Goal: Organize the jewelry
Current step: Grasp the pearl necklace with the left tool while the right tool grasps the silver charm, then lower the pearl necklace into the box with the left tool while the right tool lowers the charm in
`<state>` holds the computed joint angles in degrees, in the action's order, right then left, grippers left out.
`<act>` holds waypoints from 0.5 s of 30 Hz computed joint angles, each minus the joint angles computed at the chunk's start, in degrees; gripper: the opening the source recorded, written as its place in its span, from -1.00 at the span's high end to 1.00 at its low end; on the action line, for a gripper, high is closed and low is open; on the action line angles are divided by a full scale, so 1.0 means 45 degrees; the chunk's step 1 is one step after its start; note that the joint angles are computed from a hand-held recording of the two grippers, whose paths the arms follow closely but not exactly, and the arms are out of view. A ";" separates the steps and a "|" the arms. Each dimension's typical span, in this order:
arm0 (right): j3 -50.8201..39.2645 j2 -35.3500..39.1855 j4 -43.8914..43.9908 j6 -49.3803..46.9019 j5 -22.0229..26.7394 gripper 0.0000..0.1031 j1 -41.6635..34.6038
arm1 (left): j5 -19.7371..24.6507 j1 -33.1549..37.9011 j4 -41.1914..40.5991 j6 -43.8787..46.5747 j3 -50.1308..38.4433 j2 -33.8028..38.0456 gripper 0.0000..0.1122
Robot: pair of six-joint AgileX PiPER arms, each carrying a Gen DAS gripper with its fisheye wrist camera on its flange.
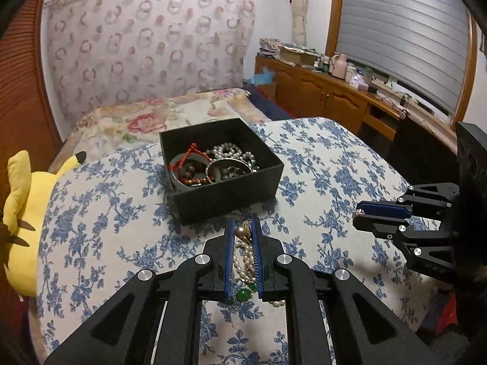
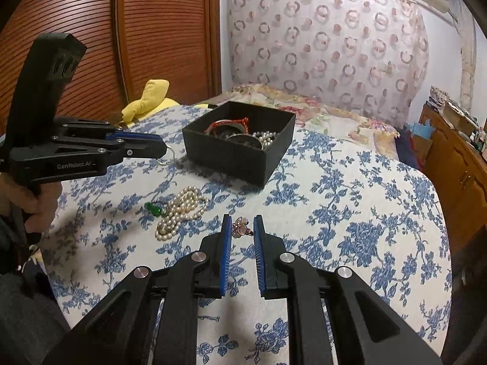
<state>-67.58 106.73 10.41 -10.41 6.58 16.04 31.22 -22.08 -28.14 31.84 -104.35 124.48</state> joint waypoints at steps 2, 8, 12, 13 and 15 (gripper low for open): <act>-0.0131 0.0019 -0.0070 0.0066 0.0039 0.69 -0.0031 | -0.0011 0.0040 -0.0009 -0.0030 -0.0047 0.0005 0.82; -0.1110 0.0431 0.1038 -0.1081 0.0438 0.69 -0.0231 | 0.0236 0.0227 0.0012 -0.0273 -0.0670 0.0202 0.82; -0.2206 0.0995 0.1772 -0.1935 0.0783 0.69 -0.0383 | 0.0547 0.0362 0.0108 -0.0557 -0.1539 0.0604 0.82; -0.2520 0.1173 0.1952 -0.2116 0.0874 0.69 -0.0425 | 0.0665 0.0393 0.0208 -0.0726 -0.1864 0.0764 0.82; -0.3126 0.1527 0.2396 -0.2542 0.1077 0.69 -0.0505 | 0.0922 0.0452 0.0414 -0.1081 -0.2513 0.1097 0.82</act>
<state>-81.65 113.60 21.19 -21.85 11.43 13.76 35.37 -20.04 -26.27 26.97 -115.66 129.41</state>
